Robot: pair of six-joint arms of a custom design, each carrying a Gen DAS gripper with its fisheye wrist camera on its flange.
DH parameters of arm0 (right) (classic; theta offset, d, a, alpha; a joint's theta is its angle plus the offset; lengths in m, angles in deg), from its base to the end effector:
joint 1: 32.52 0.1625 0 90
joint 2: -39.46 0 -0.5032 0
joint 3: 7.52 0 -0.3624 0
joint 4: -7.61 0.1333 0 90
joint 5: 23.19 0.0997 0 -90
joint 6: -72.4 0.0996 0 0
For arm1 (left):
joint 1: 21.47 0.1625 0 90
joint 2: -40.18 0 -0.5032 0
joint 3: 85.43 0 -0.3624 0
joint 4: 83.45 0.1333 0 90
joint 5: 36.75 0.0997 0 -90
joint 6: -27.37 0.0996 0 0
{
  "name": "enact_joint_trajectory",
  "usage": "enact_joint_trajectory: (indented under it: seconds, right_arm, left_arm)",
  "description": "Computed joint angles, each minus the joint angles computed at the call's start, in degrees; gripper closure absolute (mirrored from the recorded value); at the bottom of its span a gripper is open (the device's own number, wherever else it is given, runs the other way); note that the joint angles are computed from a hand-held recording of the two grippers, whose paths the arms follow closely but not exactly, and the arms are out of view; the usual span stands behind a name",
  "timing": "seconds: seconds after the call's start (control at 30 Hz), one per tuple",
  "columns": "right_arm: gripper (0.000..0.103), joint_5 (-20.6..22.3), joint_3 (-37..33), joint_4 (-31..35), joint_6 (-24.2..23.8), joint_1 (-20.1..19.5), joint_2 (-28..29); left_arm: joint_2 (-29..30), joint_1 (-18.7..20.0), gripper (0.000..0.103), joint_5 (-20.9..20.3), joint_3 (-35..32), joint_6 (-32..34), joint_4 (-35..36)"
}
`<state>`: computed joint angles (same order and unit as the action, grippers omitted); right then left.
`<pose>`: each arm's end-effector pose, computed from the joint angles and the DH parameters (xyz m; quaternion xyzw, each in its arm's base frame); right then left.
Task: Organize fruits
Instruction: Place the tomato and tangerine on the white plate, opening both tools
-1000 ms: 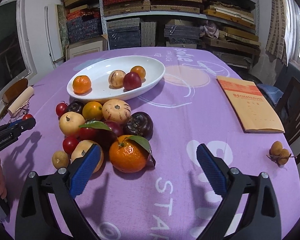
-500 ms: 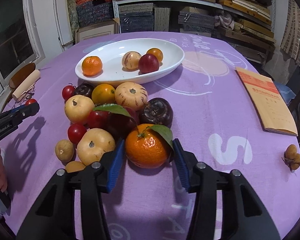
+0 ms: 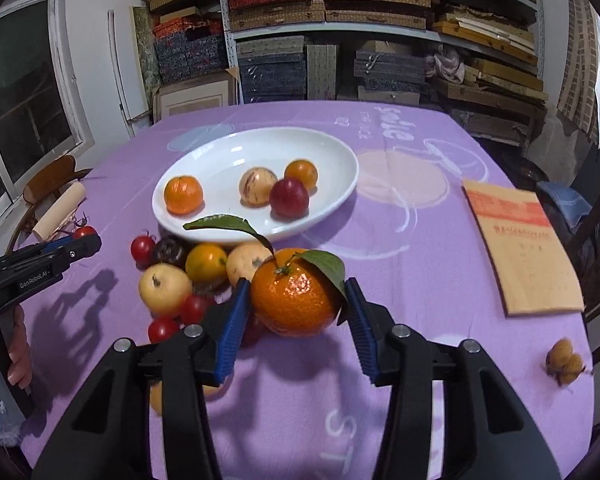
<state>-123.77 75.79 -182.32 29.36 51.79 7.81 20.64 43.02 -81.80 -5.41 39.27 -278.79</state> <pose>0.0359 -0.8001 0.1515 0.2553 -0.8729 0.3362 0.2446 -0.1492 -0.7855 0.0358 0.1358 0.8558 -0.3920 0.3091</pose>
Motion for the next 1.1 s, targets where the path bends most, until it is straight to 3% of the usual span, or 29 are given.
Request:
enact_joint_trajectory:
  seconds: [0.1,0.27,0.53,0.63,0.7,0.73,0.8,0.9,0.97,1.0,1.03,1.1]
  right_arm:
    - [0.056,-0.28,-7.42,9.17,1.83,1.14,1.71]
    - [0.056,-1.53,-15.92,17.66,2.3,2.64,5.65]
    - [0.056,-3.82,-24.73,25.43,1.07,3.83,11.17]
    - [0.055,-4.4,-25.45,25.33,0.28,4.0,11.93]
    - [0.053,-4.3,-24.89,23.52,-0.43,4.02,11.93]
    - [0.046,-4.36,-24.61,22.63,-0.68,4.08,11.9]
    - [0.04,-3.7,-23.61,20.78,-0.86,4.1,11.5]
    - [0.04,-2.51,-22.33,19.64,-0.7,3.9,10.41]
    - [0.031,-0.72,-19.51,16.41,-0.02,3.52,8.88]
    - [0.014,0.48,-17.51,13.43,0.53,3.3,7.93]
    - [0.004,1.64,-15.14,9.12,1.04,2.98,7.06]
    - [0.004,3.36,-10.99,2.81,1.33,2.24,5.29]
  left_arm:
    - [1.66,0.59,0.074,-0.36,-7.83,0.24,6.06]
    - [6.93,1.63,0.074,-0.98,-27.24,-0.45,23.28]
    - [21.5,3.51,0.073,-2.44,-63.49,-2.08,49.65]
    - [24.86,3.89,0.073,-2.19,-70.56,-2.26,54.33]
    - [24.48,4.1,0.073,-2.52,-69.78,-3.41,54.57]
    - [23.82,4.16,0.073,-2.57,-68.26,-3.58,53.59]
    - [21.49,4.12,0.071,-2.26,-62.87,-3.58,49.83]
    - [17.0,3.72,0.063,-2.31,-52.83,-2.83,42.79]
    - [13.98,3.2,0.05,-1.23,-45.9,-2.19,37.39]
    - [12.48,2.94,0.035,-0.68,-42.35,-1.98,34.46]
    - [10.73,2.62,0.024,-0.13,-37.79,-1.32,29.73]
    - [7.91,2.08,0.011,0.71,-29.99,-0.25,20.59]
